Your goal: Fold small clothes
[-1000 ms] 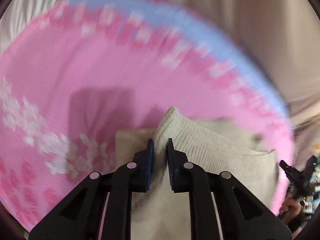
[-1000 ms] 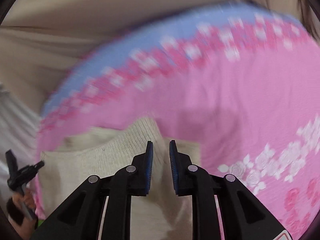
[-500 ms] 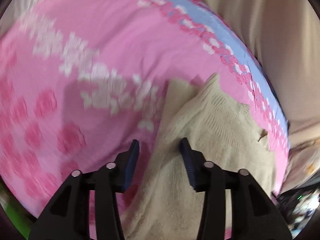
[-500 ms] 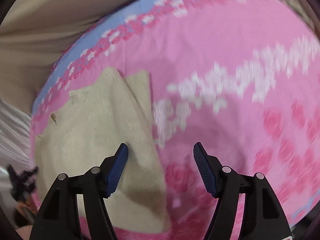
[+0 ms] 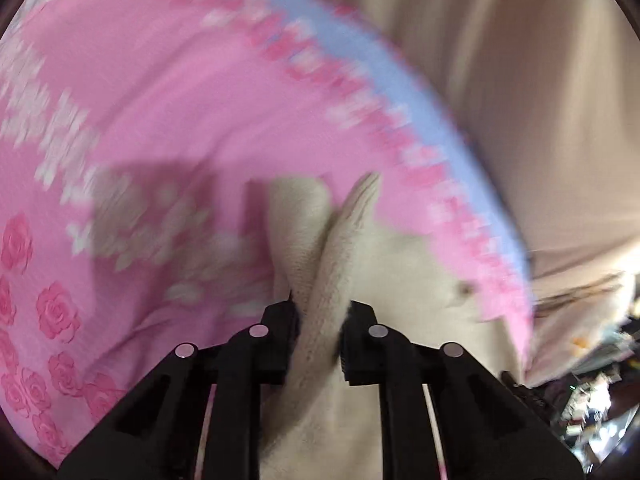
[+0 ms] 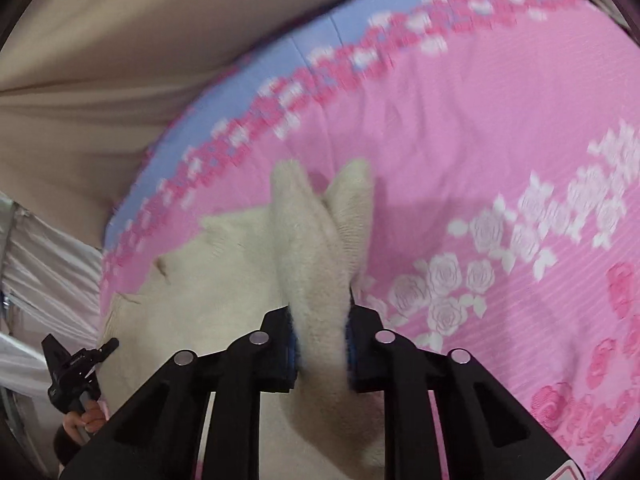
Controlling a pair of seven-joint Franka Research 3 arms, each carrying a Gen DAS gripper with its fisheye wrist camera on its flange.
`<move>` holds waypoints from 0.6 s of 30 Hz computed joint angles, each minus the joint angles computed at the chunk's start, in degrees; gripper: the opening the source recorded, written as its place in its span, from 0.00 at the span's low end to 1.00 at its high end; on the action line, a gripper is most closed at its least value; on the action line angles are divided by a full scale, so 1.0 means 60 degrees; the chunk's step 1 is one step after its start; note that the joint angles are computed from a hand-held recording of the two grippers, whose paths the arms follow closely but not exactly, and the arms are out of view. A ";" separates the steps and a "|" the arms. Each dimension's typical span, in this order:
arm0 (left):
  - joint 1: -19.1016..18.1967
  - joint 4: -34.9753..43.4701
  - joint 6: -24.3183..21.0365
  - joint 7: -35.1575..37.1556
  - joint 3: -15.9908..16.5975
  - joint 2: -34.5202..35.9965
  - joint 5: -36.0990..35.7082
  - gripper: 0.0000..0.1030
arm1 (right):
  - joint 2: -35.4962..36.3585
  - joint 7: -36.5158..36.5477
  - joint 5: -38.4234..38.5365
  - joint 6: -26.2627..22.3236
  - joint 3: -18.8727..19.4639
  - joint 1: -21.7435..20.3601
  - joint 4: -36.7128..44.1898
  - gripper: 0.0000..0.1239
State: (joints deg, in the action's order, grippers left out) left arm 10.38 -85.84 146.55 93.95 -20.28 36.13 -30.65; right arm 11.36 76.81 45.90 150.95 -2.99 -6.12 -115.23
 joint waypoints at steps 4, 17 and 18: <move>0.0211 -0.0002 0.0238 0.1061 -0.0537 -0.0558 -0.0651 0.14 | -0.0766 0.0120 -0.0837 0.0313 -0.0213 0.0110 -0.0006 0.07; -0.0873 -0.0752 0.0421 -0.2041 0.1038 -0.0170 0.2841 0.22 | -0.0157 0.0354 -0.1001 0.0326 -0.0174 -0.0565 -0.0723 0.47; -0.0826 -0.0890 0.0488 -0.2072 0.1047 -0.0201 0.2908 0.22 | -0.0169 0.0228 -0.1098 0.0200 -0.0184 -0.0504 -0.0708 0.47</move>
